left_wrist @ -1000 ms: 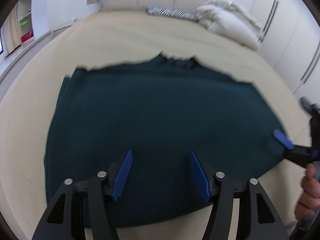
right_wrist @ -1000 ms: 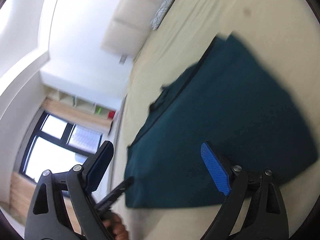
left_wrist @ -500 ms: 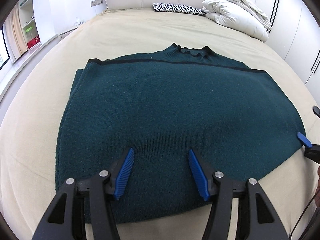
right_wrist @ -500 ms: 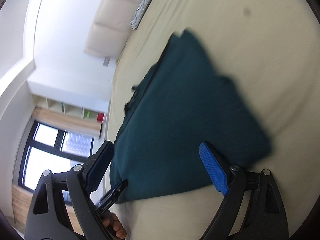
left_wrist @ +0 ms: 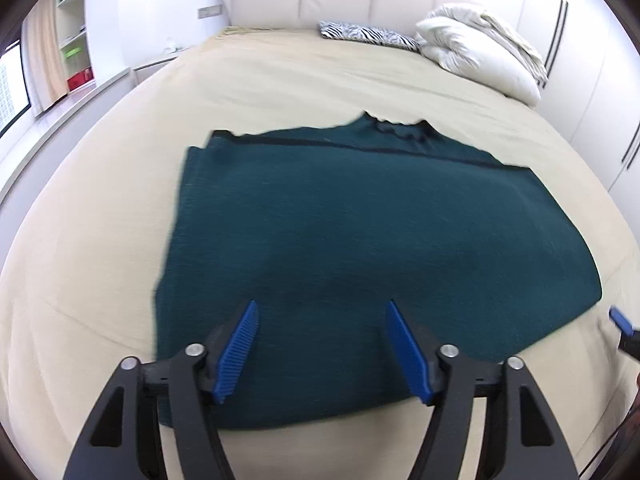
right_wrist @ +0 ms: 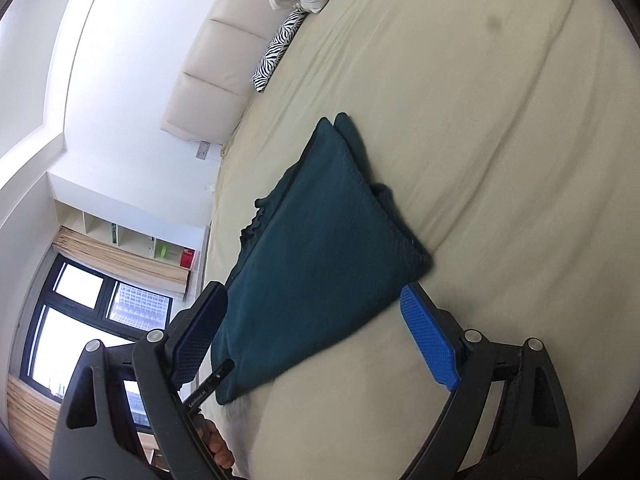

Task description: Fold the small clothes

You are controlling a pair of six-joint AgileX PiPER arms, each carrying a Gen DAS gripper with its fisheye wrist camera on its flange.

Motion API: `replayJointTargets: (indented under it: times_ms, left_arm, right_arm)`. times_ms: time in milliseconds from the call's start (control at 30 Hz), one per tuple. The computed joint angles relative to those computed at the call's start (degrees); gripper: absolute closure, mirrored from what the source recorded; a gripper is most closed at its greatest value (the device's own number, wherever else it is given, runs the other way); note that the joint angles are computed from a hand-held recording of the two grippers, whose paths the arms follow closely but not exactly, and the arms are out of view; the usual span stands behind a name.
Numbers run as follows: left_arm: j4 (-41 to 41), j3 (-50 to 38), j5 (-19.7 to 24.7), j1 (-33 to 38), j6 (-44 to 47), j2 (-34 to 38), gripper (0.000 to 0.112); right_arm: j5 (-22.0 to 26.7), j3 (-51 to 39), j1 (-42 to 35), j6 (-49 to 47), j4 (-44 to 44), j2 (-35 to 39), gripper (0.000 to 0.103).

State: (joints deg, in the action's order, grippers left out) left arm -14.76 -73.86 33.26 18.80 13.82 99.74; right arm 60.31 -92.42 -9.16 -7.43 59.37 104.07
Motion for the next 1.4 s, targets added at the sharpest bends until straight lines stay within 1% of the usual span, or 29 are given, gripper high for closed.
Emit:
replayJointTargets:
  times_ms: [67, 167, 267, 367, 433, 500, 533, 633, 700, 767, 867, 967, 1033, 1067, 1133, 1200, 1267, 1300, 1400]
  left_arm:
    - [-0.65, -0.73, 1.39, 2.11, 0.21, 1.32, 0.041]
    - [-7.58, -0.47, 2.83, 6.16, 6.06, 1.72, 0.042]
    - [-8.37, -0.32, 3.45, 7.16, 5.65, 0.56, 0.042]
    - [-10.67, -0.42, 3.67, 7.47, 5.61, -1.06, 0.041]
    - [-13.53, -1.88, 4.65, 7.12, 7.54, -0.77, 0.041]
    - [-15.91, -4.05, 6.02, 6.15, 9.12, 0.66, 0.041]
    - [-16.23, -5.04, 6.45, 5.49, 9.16, 1.43, 0.041]
    - [-16.60, -8.11, 7.48, 3.23, 9.03, 4.47, 0.041]
    - [-17.25, -10.80, 9.32, 2.39, 7.98, 7.16, 0.041]
    - [-18.47, -11.64, 9.82, 1.85, 7.55, 8.10, 0.041]
    - [-19.09, -13.34, 9.66, 0.69, 7.11, 9.25, 0.041]
    - [-21.20, -15.30, 10.03, -0.08, 8.63, 10.48, 0.041]
    - [-21.55, -17.27, 10.50, -0.76, 8.87, 11.86, 0.041]
    - [-21.35, -18.16, 10.66, -1.05, 8.61, 12.54, 0.041]
    - [-19.99, -20.15, 11.33, -1.70, 6.97, 14.11, 0.041]
    - [-18.88, -21.21, 11.70, -2.17, 5.48, 15.08, 0.042]
    - [-18.64, -21.43, 11.60, -2.44, 5.30, 15.44, 0.042]
    - [-18.65, -21.24, 11.72, -2.32, 5.51, 15.36, 0.042]
    - [-19.64, -21.27, 12.02, -1.87, 6.63, 15.88, 0.042]
  right_arm:
    - [-0.15, 1.31, 0.57, 0.80, -1.19, -0.71, 0.014]
    - [-2.38, 4.49, 1.24, 2.25, -1.52, -1.85, 0.014]
    - [-3.91, 5.65, 1.49, 4.68, -2.31, -1.68, 0.014]
    - [-5.13, 4.75, 2.35, 6.93, -3.03, -0.89, 0.014]
    - [-5.23, 3.05, 2.99, 7.76, -2.71, 0.29, 0.014]
    - [-5.20, 0.21, 4.13, 11.65, -5.35, 2.09, 0.015]
    - [-5.57, -0.78, 4.67, 13.65, -6.41, 2.82, 0.015]
    - [-5.84, -3.27, 5.78, 15.74, -6.60, 4.51, 0.015]
    - [-5.88, -5.81, 6.87, 18.42, -8.58, 6.02, 0.015]
    - [-6.20, -7.23, 7.27, 19.97, -9.38, 6.98, 0.015]
    - [-8.74, -7.15, 7.53, 20.61, -8.34, 7.35, 0.016]
    - [-12.03, -4.94, 7.62, 18.91, -5.40, 6.55, 0.017]
    - [-14.61, -1.80, 7.48, 16.29, -1.80, 5.31, 0.017]
    - [-15.04, -1.19, 7.46, 16.10, -1.41, 5.11, 0.018]
    - [-15.39, -0.51, 7.39, 16.88, -2.08, 4.82, 0.022]
    - [-13.94, -2.16, 7.48, 20.39, -5.90, 5.50, 0.030]
    - [-13.40, -3.19, 7.47, 21.41, -6.55, 6.11, 0.031]
    - [-13.28, -3.89, 7.50, 20.96, -5.87, 6.66, 0.029]
    - [-14.03, -4.45, 7.66, 18.78, -3.33, 7.27, 0.029]
